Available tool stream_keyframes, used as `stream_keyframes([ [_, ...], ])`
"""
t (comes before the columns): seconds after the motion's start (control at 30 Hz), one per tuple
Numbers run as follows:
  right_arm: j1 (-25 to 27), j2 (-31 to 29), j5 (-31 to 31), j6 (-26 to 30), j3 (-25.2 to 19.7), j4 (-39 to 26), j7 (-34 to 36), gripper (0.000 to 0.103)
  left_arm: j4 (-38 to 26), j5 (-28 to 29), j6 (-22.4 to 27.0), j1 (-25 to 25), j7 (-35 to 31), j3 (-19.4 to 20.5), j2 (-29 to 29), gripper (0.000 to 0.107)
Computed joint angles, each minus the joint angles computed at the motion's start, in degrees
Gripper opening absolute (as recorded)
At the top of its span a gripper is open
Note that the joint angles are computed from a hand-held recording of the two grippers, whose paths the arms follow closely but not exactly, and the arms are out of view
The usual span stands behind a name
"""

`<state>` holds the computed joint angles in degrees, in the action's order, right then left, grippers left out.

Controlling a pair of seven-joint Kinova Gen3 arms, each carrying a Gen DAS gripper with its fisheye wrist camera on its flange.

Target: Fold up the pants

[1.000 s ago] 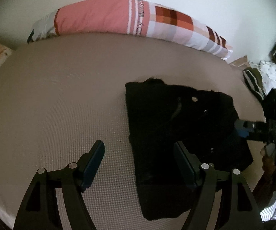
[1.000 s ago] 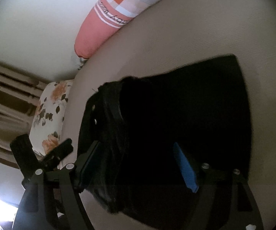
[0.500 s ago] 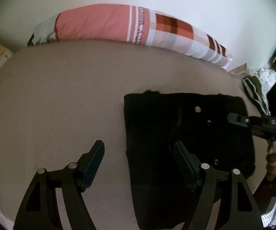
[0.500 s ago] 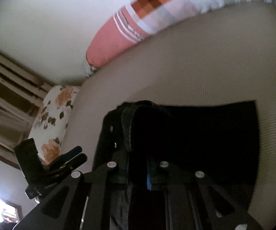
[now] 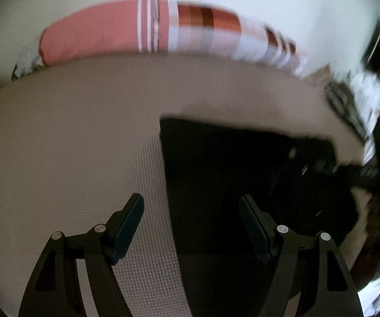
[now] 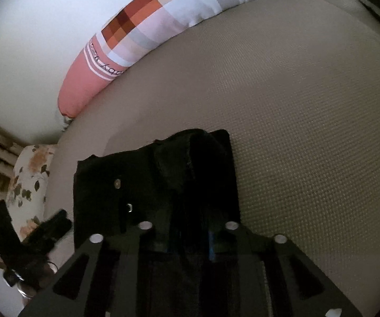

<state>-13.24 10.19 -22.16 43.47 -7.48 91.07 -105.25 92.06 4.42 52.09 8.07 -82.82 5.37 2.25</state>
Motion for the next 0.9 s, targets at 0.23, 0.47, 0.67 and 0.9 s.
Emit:
stream_keyframes([
  [0.23, -2.1, -2.1, 5.7, 4.8, 0.6, -1.6, -3.7, 0.031, 0.9, 2.1, 1.5, -0.2, -0.1, -0.1, 1.3, 0.075],
  [0.47, -2.1, -8.5, 3.6, 6.6, 0.6, 3.5, -2.9, 0.031, 3.4, 1.4, 2.6, 1.6, -1.2, 1.2, -2.2, 0.075],
  [0.67, -3.1, -11.0, 6.0, 7.3, -0.1, 5.2, -3.8, 0.01, 5.1, -2.9, 2.1, 3.5, 2.5, 2.5, -4.3, 0.075],
  [0.9, -4.4, -12.5, 9.7, 7.5, -0.6, 5.6, -7.0, 0.008, 5.6, -2.2, 2.3, 3.5, 2.9, 2.3, -4.8, 0.075],
])
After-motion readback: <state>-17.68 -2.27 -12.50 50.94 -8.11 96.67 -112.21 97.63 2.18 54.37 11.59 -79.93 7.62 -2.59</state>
